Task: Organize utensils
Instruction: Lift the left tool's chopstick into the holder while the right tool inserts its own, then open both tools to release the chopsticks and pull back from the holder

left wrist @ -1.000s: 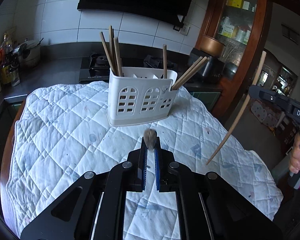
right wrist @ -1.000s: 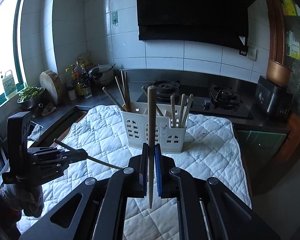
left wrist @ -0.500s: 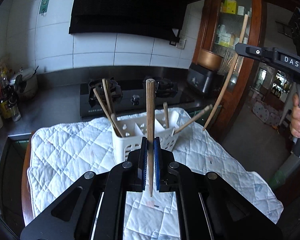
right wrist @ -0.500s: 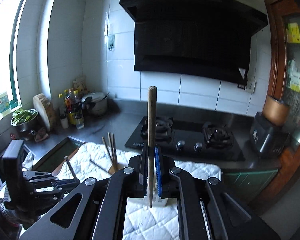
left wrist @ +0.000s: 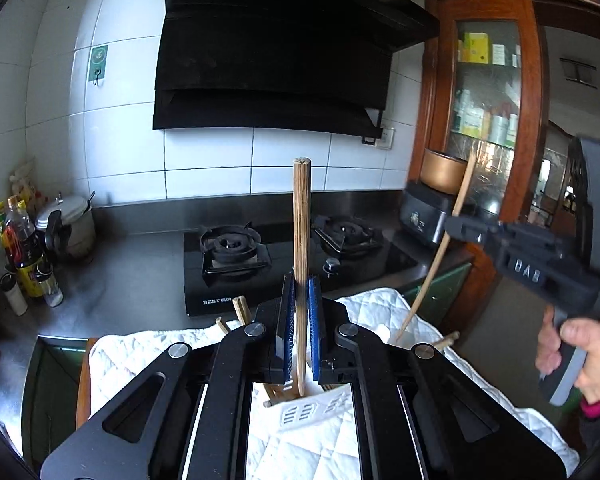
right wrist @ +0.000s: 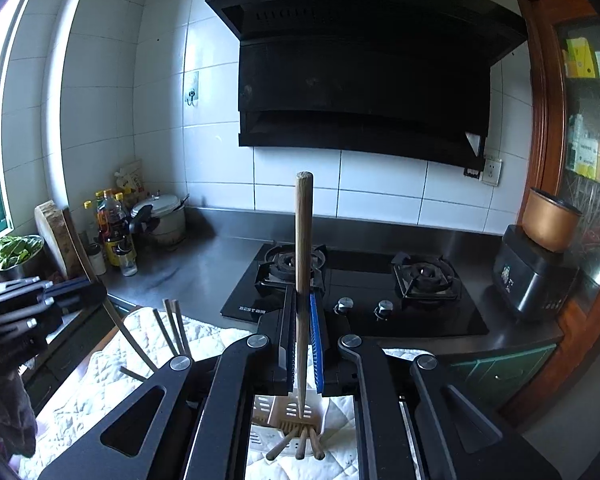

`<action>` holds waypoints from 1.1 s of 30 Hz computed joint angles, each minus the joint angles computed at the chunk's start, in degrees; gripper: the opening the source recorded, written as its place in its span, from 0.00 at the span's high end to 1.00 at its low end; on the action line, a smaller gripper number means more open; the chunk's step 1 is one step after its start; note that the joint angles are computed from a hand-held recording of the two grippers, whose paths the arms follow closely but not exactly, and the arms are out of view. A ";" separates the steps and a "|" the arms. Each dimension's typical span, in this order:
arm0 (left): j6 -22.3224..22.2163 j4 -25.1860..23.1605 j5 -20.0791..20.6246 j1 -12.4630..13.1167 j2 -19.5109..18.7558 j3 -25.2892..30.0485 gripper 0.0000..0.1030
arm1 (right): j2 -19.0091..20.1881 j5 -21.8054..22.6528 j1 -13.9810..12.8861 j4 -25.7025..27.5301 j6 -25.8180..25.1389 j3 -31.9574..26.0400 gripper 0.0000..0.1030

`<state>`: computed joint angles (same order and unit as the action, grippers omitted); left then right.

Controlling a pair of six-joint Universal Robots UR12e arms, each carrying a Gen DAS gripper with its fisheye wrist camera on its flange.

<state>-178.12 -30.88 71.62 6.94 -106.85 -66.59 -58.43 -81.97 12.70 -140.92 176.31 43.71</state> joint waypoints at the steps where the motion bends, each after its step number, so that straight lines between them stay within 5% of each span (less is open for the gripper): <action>1: -0.31 0.27 0.65 -0.11 -0.36 0.29 0.95 | 0.27 -0.01 -0.04 -0.04 0.23 0.05 0.93; 11: -3.35 -2.61 0.25 0.05 -2.98 1.43 0.95 | 1.03 0.45 0.19 1.75 -0.50 1.62 0.93; 29: 0.23 -6.84 0.02 -0.67 -3.58 0.93 0.94 | 0.30 0.31 0.21 4.24 -2.21 4.06 0.93; 33: 1.13 -6.15 0.02 -0.81 -3.16 0.28 0.92 | -0.44 0.12 0.10 3.22 -2.08 5.28 0.85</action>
<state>-176.99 -37.03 71.64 6.14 -110.01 -66.31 -58.87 -81.85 12.80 -137.69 174.22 48.99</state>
